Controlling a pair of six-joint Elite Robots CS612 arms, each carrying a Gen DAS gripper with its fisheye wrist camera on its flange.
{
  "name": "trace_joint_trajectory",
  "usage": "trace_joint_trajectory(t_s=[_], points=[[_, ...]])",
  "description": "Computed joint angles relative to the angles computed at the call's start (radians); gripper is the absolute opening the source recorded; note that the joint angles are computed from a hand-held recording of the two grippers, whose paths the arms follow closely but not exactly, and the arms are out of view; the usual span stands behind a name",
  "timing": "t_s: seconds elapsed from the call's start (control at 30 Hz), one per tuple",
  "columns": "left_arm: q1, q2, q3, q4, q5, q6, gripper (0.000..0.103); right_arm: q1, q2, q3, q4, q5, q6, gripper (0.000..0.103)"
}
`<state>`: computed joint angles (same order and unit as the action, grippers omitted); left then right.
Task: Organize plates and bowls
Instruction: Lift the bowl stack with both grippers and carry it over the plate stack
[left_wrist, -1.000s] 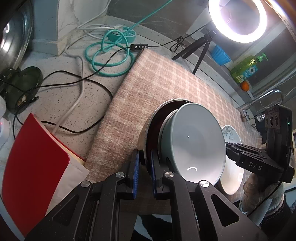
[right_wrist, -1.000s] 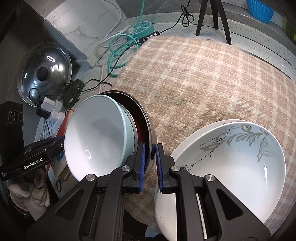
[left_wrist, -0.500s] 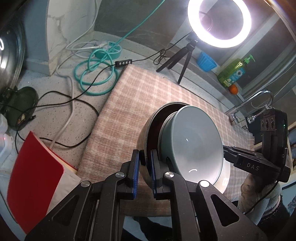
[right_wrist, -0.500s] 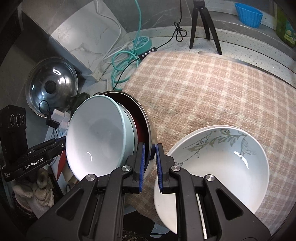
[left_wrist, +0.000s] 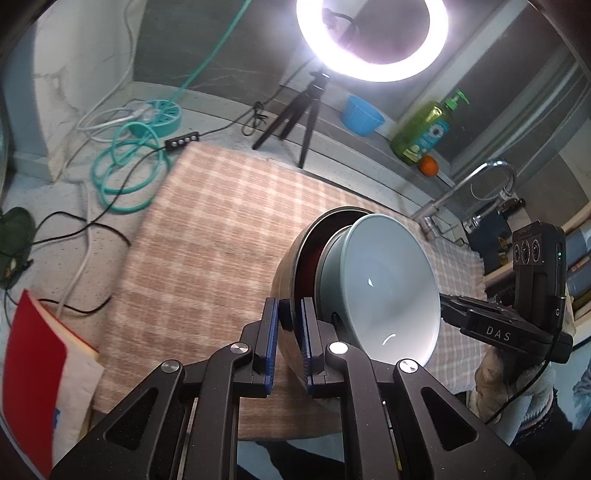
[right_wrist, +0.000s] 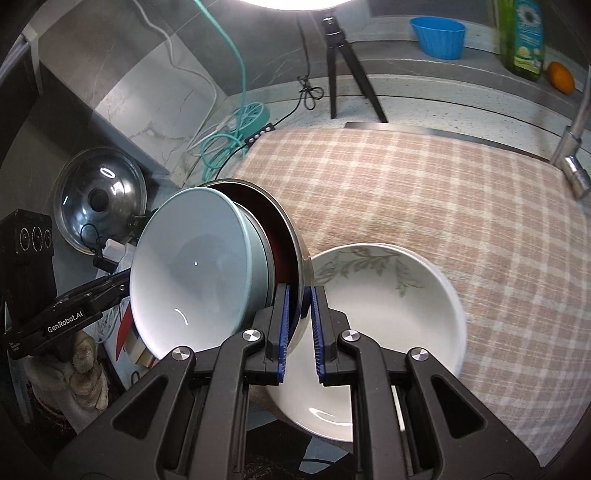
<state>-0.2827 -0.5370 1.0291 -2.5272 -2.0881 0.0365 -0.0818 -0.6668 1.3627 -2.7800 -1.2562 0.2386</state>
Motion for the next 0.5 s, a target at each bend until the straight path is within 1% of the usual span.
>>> trace_joint_trajectory(t_s=[0.23, 0.5], points=[[-0.028, -0.005, 0.011, 0.032, -0.014, 0.038, 0.008, -0.027, -0.031, 0.069, -0.029, -0.023, 0.025, 0.012], [-0.05, -0.009, 0.025, 0.073, -0.012, 0.076, 0.008, -0.048, -0.049, 0.122, -0.029, -0.034, 0.044, 0.012]])
